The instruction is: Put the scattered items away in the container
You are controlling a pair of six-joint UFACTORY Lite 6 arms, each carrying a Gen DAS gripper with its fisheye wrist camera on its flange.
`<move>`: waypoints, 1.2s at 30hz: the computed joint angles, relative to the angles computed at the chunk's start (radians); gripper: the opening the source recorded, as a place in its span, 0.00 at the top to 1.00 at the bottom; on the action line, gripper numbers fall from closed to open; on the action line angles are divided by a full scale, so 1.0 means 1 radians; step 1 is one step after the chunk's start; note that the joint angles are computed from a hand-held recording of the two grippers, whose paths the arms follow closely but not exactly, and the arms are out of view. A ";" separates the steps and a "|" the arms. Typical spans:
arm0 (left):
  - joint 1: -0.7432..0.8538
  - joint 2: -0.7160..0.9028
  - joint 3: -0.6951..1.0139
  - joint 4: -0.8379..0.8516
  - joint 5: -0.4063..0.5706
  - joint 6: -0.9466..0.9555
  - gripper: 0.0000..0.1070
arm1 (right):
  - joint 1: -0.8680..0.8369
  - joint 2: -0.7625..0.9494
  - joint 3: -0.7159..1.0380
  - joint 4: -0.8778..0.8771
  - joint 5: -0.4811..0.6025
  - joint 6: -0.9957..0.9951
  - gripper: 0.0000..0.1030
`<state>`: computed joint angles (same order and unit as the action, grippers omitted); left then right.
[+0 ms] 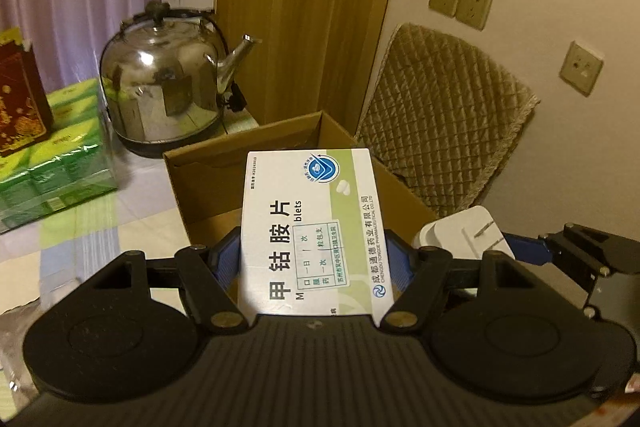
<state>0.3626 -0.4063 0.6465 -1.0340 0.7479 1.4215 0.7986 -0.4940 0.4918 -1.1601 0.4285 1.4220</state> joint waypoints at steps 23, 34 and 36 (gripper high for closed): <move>-0.287 0.651 0.321 -0.058 -0.421 0.025 0.37 | -0.175 0.308 0.109 -0.281 -0.206 0.139 0.38; -0.308 0.659 0.326 -0.062 -0.465 0.053 0.37 | -0.204 0.307 0.101 -0.275 -0.219 0.121 0.38; -0.312 0.658 0.325 -0.055 -0.474 0.047 0.37 | -0.206 0.305 0.102 -0.255 -0.221 0.099 0.38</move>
<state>0.0509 0.2516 0.9718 -1.0894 0.2742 1.4689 0.5930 -0.1894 0.5938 -1.4153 0.2079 1.5213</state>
